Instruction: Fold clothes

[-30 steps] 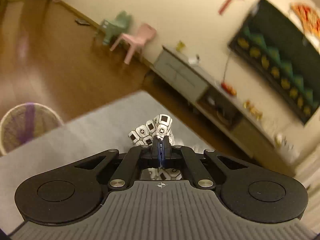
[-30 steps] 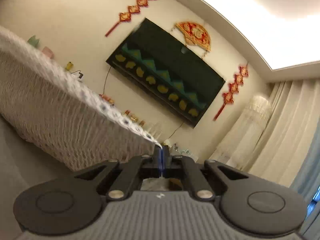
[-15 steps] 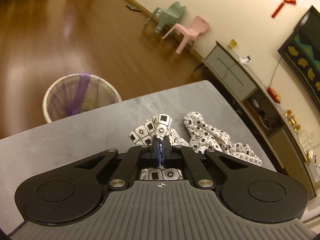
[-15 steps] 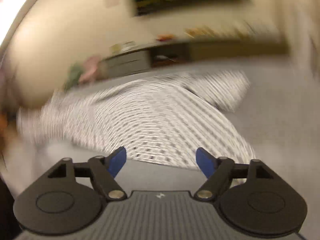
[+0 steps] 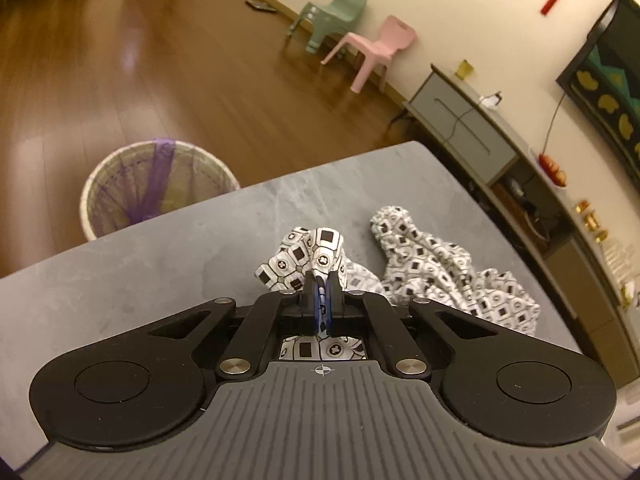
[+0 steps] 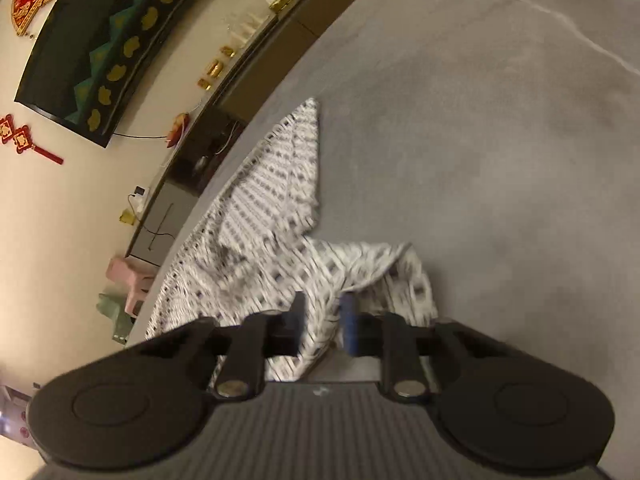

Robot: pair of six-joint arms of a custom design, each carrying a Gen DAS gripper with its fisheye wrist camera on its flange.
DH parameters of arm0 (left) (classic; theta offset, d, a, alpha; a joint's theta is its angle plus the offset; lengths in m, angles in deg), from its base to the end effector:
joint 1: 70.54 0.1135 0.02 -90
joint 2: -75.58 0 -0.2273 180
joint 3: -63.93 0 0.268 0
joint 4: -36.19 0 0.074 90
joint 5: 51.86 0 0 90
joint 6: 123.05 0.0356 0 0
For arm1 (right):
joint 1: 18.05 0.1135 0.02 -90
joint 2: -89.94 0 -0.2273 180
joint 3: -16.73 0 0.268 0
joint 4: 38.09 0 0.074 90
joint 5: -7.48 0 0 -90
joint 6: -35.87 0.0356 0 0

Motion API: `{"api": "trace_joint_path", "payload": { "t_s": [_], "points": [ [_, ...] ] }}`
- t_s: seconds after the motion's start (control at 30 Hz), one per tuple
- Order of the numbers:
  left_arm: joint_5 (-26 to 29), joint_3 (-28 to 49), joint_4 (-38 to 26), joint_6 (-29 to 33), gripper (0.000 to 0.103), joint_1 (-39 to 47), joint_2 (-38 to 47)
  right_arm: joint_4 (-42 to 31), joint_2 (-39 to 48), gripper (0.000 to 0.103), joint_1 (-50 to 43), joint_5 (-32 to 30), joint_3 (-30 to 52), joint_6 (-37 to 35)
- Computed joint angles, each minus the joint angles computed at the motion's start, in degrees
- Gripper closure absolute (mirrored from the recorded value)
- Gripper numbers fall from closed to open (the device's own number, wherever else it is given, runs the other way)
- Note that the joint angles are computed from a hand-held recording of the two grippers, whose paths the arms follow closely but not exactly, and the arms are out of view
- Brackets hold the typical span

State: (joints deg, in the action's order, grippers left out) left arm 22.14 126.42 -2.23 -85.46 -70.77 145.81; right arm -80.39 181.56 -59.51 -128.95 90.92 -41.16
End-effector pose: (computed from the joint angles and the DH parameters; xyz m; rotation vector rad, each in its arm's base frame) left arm 0.2837 0.0087 0.2133 -1.1462 2.0402 -0.1225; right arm 0.2657 -0.2003 0.1753 0.8233 2.1906 0.8117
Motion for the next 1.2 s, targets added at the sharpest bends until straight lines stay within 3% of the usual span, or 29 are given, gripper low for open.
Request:
{"api": "trace_joint_path", "payload": {
  "t_s": [0.13, 0.23, 0.3, 0.37, 0.43, 0.53, 0.6, 0.63, 0.67, 0.7, 0.77, 0.83, 0.9, 0.97, 1.03, 1.1, 1.2],
  "points": [
    [0.98, -2.44, 0.3, -1.75, 0.103, 2.11, -2.44, 4.83, -3.96, 0.094, -0.89, -3.93, -1.56, 2.33],
    [2.67, -3.61, 1.03, -2.15, 0.103, 3.46, -3.46, 0.9, -4.81, 0.089, -2.29, -3.88, -1.92, -0.21],
    [3.19, -3.28, 1.19, -1.54, 0.103, 3.28, -2.8, -2.3, -2.91, 0.069, -2.67, -2.39, -1.08, 0.39],
    [3.34, -2.97, 1.24, -0.89, 0.103, 2.72, -2.24, -2.85, -2.93, 0.052, -3.91, -5.16, -2.99, 2.17],
    [3.34, -2.88, 1.34, -0.55, 0.103, 2.51, -2.0, -2.91, -3.14, 0.049, -4.68, -7.69, -5.0, 3.61],
    [3.19, -2.51, 1.48, -0.28, 0.103, 2.28, -1.19, -0.39, -2.5, 0.049, -2.3, -5.17, -5.75, 5.06],
    [2.92, -2.02, 1.45, 0.15, 0.103, 1.86, -0.31, 4.61, -0.53, 0.053, 0.42, -1.96, -4.67, 8.38],
    [2.55, -1.7, 1.38, 0.42, 0.103, 1.52, 0.16, 6.63, 0.54, 0.062, 1.55, -0.87, -3.96, 9.45],
    [2.07, -1.36, 1.29, 0.68, 0.103, 1.17, 0.64, 8.31, 1.54, 0.091, 2.33, -0.74, -3.22, 9.89],
    [1.24, -1.09, 1.15, 0.86, 0.103, 0.85, 0.96, 9.88, 1.87, 0.101, 3.01, -0.63, -2.73, 10.19],
    [-0.05, -1.52, 1.25, 0.9, 0.103, 0.82, 0.28, 13.15, -0.81, 0.102, 3.93, -0.61, -3.16, 10.32],
    [-1.34, -1.94, 1.35, 0.96, 0.103, 0.79, -0.41, 21.82, -11.92, 0.102, 2.96, -1.76, -8.94, 11.08],
    [-1.73, -2.65, 1.42, 0.84, 0.103, 0.93, -1.78, 31.5, -24.84, 0.102, -1.61, -7.69, -16.28, 11.37],
    [-1.12, -3.0, 1.59, 0.08, 0.103, 1.14, -2.42, 27.92, -31.91, 0.102, -7.45, -13.29, -17.69, 10.22],
    [-1.41, -2.93, 1.14, -0.76, 0.103, 1.02, -2.77, 9.91, -31.05, 0.102, -11.85, -13.96, -13.6, -0.13],
    [-2.1, -3.12, 0.02, -1.43, 0.103, 0.39, -3.74, -5.8, -25.55, 0.102, -14.06, -7.87, -9.74, -11.01],
    [-3.4, -4.13, -2.7, -3.25, 0.103, -1.18, -6.06, -13.33, -15.68, 0.095, -16.87, -1.27, -8.75, -11.57]
  ]
}}
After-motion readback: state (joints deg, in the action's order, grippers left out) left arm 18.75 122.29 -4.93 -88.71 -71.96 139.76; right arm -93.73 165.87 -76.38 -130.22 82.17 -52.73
